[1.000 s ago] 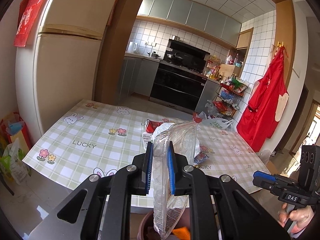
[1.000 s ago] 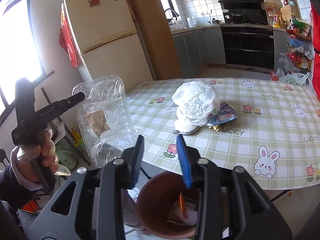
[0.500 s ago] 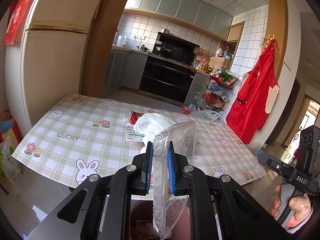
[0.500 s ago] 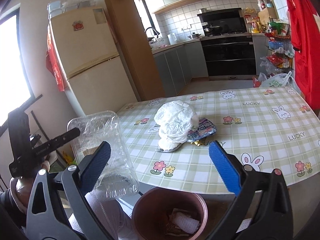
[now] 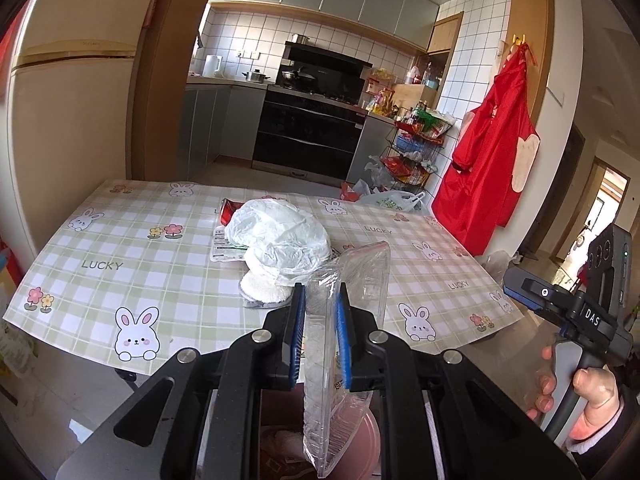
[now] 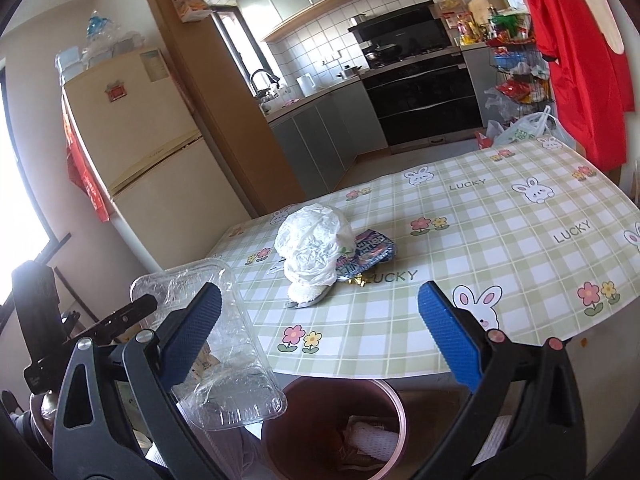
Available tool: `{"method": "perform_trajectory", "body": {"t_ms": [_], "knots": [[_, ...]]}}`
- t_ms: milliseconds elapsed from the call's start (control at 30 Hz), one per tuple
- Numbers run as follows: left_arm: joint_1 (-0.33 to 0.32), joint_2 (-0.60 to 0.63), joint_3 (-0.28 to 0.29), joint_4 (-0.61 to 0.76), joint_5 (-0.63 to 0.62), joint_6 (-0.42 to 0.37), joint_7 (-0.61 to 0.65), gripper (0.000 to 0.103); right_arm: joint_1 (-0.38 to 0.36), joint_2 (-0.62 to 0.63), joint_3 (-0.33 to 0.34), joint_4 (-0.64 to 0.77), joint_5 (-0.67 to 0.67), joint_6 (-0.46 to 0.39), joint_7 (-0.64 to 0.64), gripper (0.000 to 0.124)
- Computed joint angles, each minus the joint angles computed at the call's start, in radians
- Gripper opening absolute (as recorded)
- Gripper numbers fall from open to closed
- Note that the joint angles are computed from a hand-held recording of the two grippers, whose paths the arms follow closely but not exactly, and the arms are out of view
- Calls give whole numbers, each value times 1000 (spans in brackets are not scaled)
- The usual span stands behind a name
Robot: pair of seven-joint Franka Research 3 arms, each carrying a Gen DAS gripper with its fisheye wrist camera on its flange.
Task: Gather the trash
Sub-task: 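Lower the clear plastic into the brown bin and open the left gripper, then grasp the white plastic bag with the left gripper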
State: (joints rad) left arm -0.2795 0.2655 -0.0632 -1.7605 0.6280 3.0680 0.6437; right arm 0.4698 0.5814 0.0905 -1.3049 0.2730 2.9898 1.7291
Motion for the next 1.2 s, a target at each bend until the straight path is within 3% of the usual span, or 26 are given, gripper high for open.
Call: {"method": "perform_trajectory", "body": {"t_ms": [33, 100, 133, 267, 433, 567, 867, 1000, 1200], "knots": [[25, 7, -36, 5, -37, -10, 45, 19, -2, -1, 1, -5, 5, 3, 4, 97], [59, 19, -87, 14, -108, -26, 123, 46, -5, -6, 3, -18, 12, 7, 8, 97], [64, 22, -93, 12, -129, -20, 140, 65, -5, -7, 1, -21, 14, 8, 12, 97], [45, 16, -68, 0, -162, -8, 140, 80, -7, -8, 3, -25, 17, 5, 17, 97], [-36, -1, 46, -1, -52, -16, -10, 89, -5, -8, 1, -26, 14, 5, 19, 97], [-41, -18, 78, -11, 49, -24, -132, 93, 2, -5, -7, -19, 8, -6, 30, 97], [17, -22, 46, -12, 144, -58, -242, 95, 9, 17, -22, 9, -11, -39, 57, 97], [39, -1, 25, 9, 131, -74, -211, 95, -1, 38, -19, 35, -4, -64, 77, 97], [74, 86, -29, 109, 4, -104, -57, 95, -1, 81, -45, 83, -32, -98, 115, 97]]}}
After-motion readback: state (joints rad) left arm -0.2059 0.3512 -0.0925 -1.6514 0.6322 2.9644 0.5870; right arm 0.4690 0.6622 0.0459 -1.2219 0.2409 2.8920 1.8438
